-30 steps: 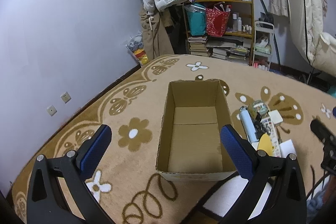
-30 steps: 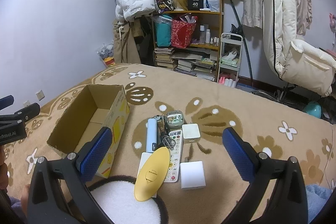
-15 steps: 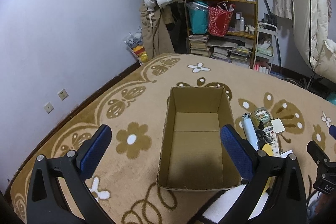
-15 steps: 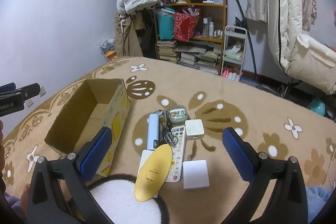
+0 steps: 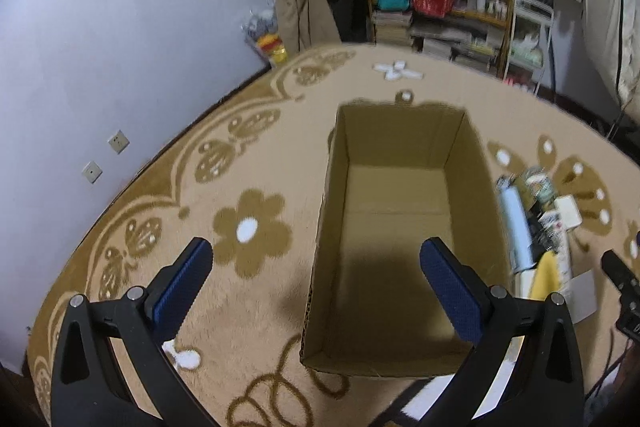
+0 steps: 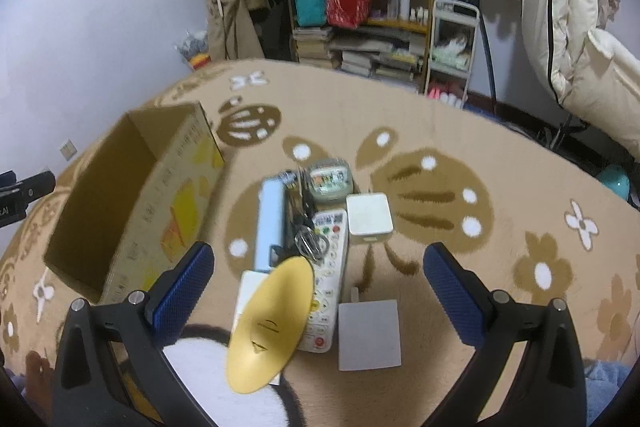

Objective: Organize rigid objects
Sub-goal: 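Grasp the white square box with the right tool while left tool grips box wall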

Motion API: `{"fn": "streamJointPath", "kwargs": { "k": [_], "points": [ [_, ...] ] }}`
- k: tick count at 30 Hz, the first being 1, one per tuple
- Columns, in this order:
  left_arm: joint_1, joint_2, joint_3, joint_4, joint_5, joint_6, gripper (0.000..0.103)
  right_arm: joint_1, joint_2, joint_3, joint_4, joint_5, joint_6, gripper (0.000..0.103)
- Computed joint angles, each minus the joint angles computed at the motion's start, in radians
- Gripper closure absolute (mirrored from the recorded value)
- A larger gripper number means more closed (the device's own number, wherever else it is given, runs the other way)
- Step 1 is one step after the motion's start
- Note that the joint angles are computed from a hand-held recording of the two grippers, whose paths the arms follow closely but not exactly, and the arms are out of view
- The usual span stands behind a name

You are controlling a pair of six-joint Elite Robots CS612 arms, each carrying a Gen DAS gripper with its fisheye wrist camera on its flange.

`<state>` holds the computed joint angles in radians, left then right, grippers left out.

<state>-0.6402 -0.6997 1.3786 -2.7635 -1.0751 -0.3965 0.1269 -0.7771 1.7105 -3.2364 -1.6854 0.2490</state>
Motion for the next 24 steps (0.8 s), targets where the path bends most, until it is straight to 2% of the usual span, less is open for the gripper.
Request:
{"fn": "streamJointPath", "kwargs": {
  "k": [6, 10, 14, 17, 21, 24],
  "points": [
    [0.008, 0.031, -0.046, 0.114, -0.014, -0.014, 0.000, -0.004, 0.013, -0.019, 0.089, 0.001, 0.011, 0.000],
    [0.014, 0.052, -0.084, 0.240, -0.012, -0.062, 0.000, -0.008, 0.017, -0.029, 0.151, -0.002, 0.035, 0.000],
    [0.022, 0.058, -0.091, 0.262, -0.040, -0.076, 0.001, -0.014, 0.024, -0.044, 0.220, -0.022, 0.064, 0.000],
    [0.031, 0.060, -0.093, 0.265, -0.084, -0.075, 0.007, -0.016, 0.029, -0.054, 0.274, -0.045, 0.080, 0.000],
    [0.038, 0.069, -0.108, 0.294, -0.100, -0.077, 0.025, -0.024, 0.029, -0.055, 0.326, -0.046, 0.111, 0.000],
    [0.039, 0.073, -0.114, 0.315, -0.098, -0.093, 0.030, -0.024, 0.030, -0.066, 0.391, -0.067, 0.119, 0.000]
  ]
}}
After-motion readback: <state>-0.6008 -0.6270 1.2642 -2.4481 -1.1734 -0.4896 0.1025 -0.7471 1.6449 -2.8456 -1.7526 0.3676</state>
